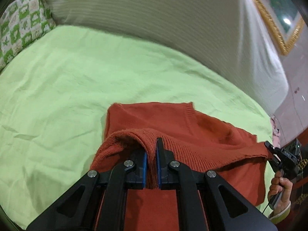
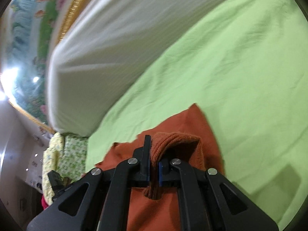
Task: Fold small clothes
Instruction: 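Fold the hem up toward the collar with both grippers and release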
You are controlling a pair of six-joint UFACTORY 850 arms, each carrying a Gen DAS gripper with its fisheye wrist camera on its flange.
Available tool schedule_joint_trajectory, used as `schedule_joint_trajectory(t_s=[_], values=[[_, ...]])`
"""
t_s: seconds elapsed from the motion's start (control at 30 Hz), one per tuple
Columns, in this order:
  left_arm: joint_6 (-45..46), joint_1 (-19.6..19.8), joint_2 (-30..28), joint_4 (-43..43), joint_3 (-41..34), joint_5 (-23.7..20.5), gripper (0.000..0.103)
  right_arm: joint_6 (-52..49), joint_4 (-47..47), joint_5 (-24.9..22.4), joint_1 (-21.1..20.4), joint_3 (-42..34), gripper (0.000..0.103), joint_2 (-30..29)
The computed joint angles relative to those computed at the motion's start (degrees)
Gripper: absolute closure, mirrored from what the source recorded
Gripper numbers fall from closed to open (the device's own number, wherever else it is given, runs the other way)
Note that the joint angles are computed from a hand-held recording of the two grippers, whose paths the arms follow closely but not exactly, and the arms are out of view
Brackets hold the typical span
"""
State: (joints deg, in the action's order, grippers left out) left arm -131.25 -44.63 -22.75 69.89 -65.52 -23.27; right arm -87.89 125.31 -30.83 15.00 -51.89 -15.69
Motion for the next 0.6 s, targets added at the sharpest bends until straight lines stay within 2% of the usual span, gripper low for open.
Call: schedule_joint_trajectory(t_s=[0.1, 0.17, 0.2, 0.27, 0.33, 0.4, 0.43, 0.47, 0.5, 0.53, 0.6], values=[[3.0, 1.9, -1.8, -4.7, -0.7, 1.7, 0.096, 3.3, -3.3, 2.1, -0.1, -2.0, 0.096, -2.3], [2.0, 2.8, -2.3, -3.9, -0.4, 3.1, 0.095, 4.9, -4.6, 1.9, -0.5, -3.1, 0.096, -3.8], [1.6, 3.4, -2.4, -3.9, -0.3, 4.0, 0.092, 6.4, -5.0, 1.5, -0.9, -3.6, 0.096, -4.5], [-3.3, 4.0, -1.9, -0.1, 0.6, 5.5, 0.089, 10.2, -5.1, -2.0, -2.2, -3.7, 0.093, -5.7], [-8.9, 4.1, -0.9, 5.7, 1.5, 5.1, 0.088, 11.7, -4.6, -2.5, -2.6, -3.5, 0.092, -5.7], [-7.8, 3.9, -0.3, 5.0, 1.5, 4.3, 0.082, 11.6, -3.7, -2.6, -3.0, -2.9, 0.085, -5.1], [-3.8, 3.3, -0.3, 1.5, 0.9, 1.5, 0.076, 11.4, -3.4, -2.6, -3.2, -2.5, 0.068, -4.6], [-0.7, 2.7, -0.3, -1.4, 0.4, -1.5, 0.060, 10.7, -2.1, -3.1, -3.5, -1.9, 0.055, -3.9], [0.1, 2.2, -0.2, -2.0, 0.1, -3.1, 0.051, 9.2, 0.1, -4.4, -4.0, -0.9, 0.052, -3.2], [0.3, 1.9, 0.1, -2.1, 0.2, -4.3, 0.051, 7.8, 2.0, -4.3, -4.2, -0.2, 0.049, -2.4], [1.6, 1.0, 1.2, -3.9, 1.0, -6.8, 0.049, 5.2, 4.3, -2.2, -4.1, 0.7, 0.049, -0.8]])
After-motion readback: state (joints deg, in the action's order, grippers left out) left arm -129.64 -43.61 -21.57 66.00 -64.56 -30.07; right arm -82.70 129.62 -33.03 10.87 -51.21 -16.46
